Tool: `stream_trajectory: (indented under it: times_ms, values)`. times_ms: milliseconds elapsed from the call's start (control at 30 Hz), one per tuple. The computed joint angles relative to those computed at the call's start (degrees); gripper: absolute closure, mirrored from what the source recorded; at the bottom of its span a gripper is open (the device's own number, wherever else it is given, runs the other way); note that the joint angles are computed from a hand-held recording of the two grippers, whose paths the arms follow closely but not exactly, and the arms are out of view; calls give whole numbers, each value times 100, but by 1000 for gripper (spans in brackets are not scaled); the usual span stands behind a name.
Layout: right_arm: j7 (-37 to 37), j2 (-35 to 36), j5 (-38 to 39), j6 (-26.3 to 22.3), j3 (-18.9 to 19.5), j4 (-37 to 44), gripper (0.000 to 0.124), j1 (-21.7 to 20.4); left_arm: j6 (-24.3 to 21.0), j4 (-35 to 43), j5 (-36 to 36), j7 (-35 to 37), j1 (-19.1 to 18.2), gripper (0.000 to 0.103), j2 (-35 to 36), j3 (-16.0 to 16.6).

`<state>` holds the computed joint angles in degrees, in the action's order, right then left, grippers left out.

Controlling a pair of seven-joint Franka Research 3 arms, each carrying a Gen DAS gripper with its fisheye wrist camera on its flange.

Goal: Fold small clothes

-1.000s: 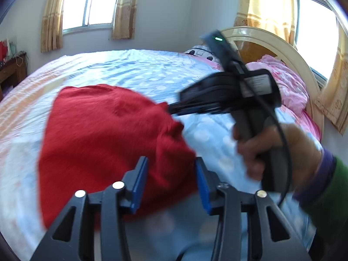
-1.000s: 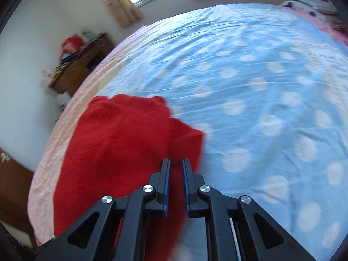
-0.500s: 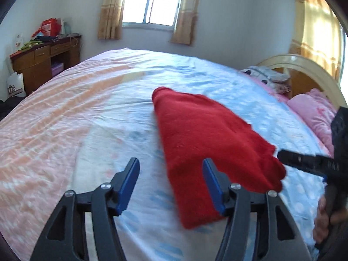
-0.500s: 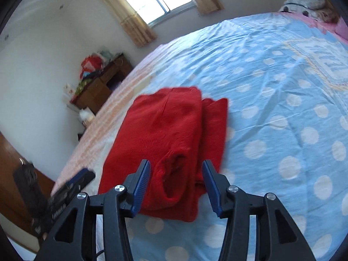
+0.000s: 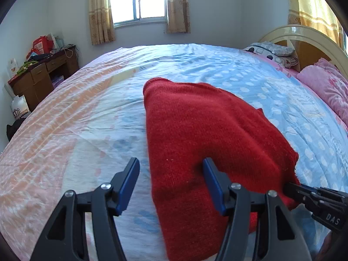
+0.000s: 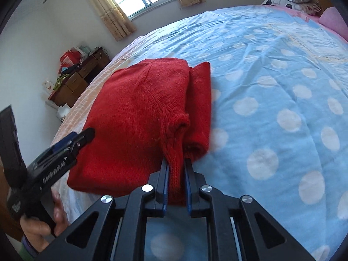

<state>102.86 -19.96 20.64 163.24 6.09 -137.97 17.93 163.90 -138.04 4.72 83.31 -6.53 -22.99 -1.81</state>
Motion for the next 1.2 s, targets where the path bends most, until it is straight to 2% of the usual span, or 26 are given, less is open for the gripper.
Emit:
stream_trajectory:
  times_ms: [67,167,233,300,333,400,433,467,533,567,667,733,767,800,833,867,900,933,1000,1067,1200]
  values:
    - [-63,-42,136,-28,-82,-32,112,78,-19,9,-57,-6,-24,39,25,25]
    - [-329,-50,415,-177,-266,52,112,223,-163,50,-329,282,-233,37,-29,245]
    - [-601,-184,504,-239,-338,93,108,260,-360,122,-700,690,-468,30,-97,533]
    - [-543,-329,316,-77,-195,101,102,46,-592,291,-1225,1029,-643,26,-92,821]
    - [-466,-397,178,93,-103,103,95,-100,-653,375,-1420,1088,-627,26,-53,856]
    - [-264,-366,-67,466,52,219,47,-374,-600,565,-1577,1049,-432,26,117,770]
    - [-222,-231,-150,565,64,385,43,-447,-535,624,-1469,933,-252,26,206,621]
    - [-307,-41,-150,598,-22,600,43,-390,-431,697,-1240,700,-10,26,329,414]
    - [-937,566,240,338,-432,1311,43,6,-255,806,-1089,489,158,26,538,256]
    - [-999,828,229,162,-472,1618,45,9,-219,866,-1024,401,213,26,638,200]
    - [-633,1757,-492,-472,-270,2634,62,-290,-19,990,-673,48,415,26,930,-22]
    - [-552,2270,-608,-1019,-260,3187,65,-311,-27,1055,-716,20,368,26,1058,-6]
    - [-667,2463,-407,-1269,-246,3373,70,-316,-47,1070,-801,56,325,26,1095,17]
    - [-812,2612,-129,-1470,-213,3504,87,-331,-39,1077,-866,84,298,26,1135,26]
    - [-977,2629,117,-1469,-169,3459,95,-332,-22,1078,-906,125,285,26,1147,32]
    - [-1015,2544,120,-1270,-165,3290,102,-295,0,1080,-950,183,267,26,1158,40]
    - [-870,2417,-196,-989,-196,3078,108,-220,1,1093,-1019,264,234,26,1169,53]
    - [-578,2330,-612,-806,-245,2934,109,-166,-32,1127,-1160,412,164,26,1191,91]
    - [645,2084,-1857,-467,-355,2553,110,-106,-121,1206,-1398,679,62,26,1238,111]
    - [1458,1965,-2569,-408,-350,2329,110,-172,-172,1257,-1161,647,138,26,1272,-45]
    - [2186,1970,-3322,-279,-312,2195,110,-286,-136,1285,-40,-81,445,25,1333,-434]
